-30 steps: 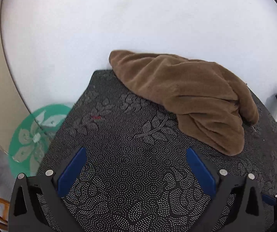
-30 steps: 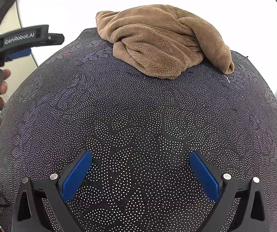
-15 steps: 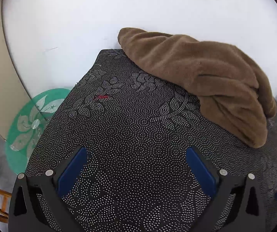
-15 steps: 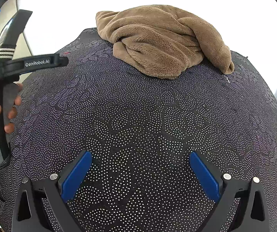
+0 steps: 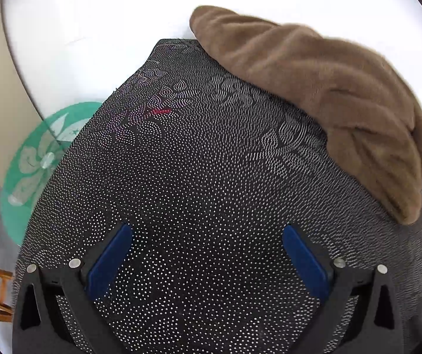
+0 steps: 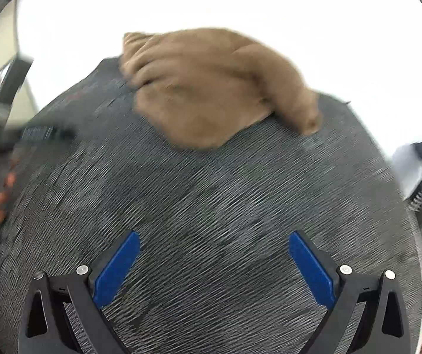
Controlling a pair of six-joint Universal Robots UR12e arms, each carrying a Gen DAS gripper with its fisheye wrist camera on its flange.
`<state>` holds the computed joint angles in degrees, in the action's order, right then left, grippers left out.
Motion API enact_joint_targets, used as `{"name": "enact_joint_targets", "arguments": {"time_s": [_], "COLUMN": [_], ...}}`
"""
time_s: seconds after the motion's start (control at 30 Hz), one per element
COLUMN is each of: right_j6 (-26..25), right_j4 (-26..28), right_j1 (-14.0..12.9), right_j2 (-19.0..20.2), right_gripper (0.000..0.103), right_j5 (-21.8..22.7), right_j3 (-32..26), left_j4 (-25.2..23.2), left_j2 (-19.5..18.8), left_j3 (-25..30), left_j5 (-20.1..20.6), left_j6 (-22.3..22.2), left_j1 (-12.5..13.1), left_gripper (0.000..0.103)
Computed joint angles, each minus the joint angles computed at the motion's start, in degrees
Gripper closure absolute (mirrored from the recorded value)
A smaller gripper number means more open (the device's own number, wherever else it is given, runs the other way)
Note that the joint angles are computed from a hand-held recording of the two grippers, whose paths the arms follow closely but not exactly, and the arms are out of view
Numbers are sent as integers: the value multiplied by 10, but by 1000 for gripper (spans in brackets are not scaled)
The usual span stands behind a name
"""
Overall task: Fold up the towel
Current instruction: 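Move the right gripper over the bunched brown blanket and lower it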
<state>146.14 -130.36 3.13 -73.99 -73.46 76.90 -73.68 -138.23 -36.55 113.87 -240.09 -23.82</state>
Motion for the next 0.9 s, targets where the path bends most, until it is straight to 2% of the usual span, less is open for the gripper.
{"name": "enact_joint_targets", "arguments": {"time_s": [0.1,0.2,0.37,0.5,0.53,0.57,0.6,0.67,0.73,0.83,0.9], "right_j6": [37,69,123,119,114,107,108,113,124,135,134], "right_j4": [-69,-137,-225,-348,-359,-363,-344,-287,-223,-160,-128], "right_j1": [1,5,4,9,10,12,12,11,8,5,9], "right_j2": [17,37,54,53,53,53,55,60,72,98,116], "right_gripper": [0,0,0,0,0,0,0,0,0,0,0], "right_j5": [-32,-71,-75,-69,-63,-57,-38,6,63,140,167], "right_j3": [-23,-49,-68,-38,-34,-31,-37,-56,-86,-139,-173], "left_j4": [-4,-28,-26,-37,-41,-41,-43,-48,-53,-58,-62], "left_j2": [1,1,13,-1,-8,-10,-6,2,3,3,3], "left_j3": [-1,6,-7,18,30,34,33,32,32,33,34], "left_j5": [0,1,6,14,17,18,20,25,26,27,27], "left_j6": [0,-12,-23,-34,-34,-34,-23,-2,1,2,3], "left_j1": [0,-4,-12,-19,-18,-18,-19,-20,-20,-20,-20], "left_gripper": [0,0,0,0,0,0,0,0,0,0,0]}}
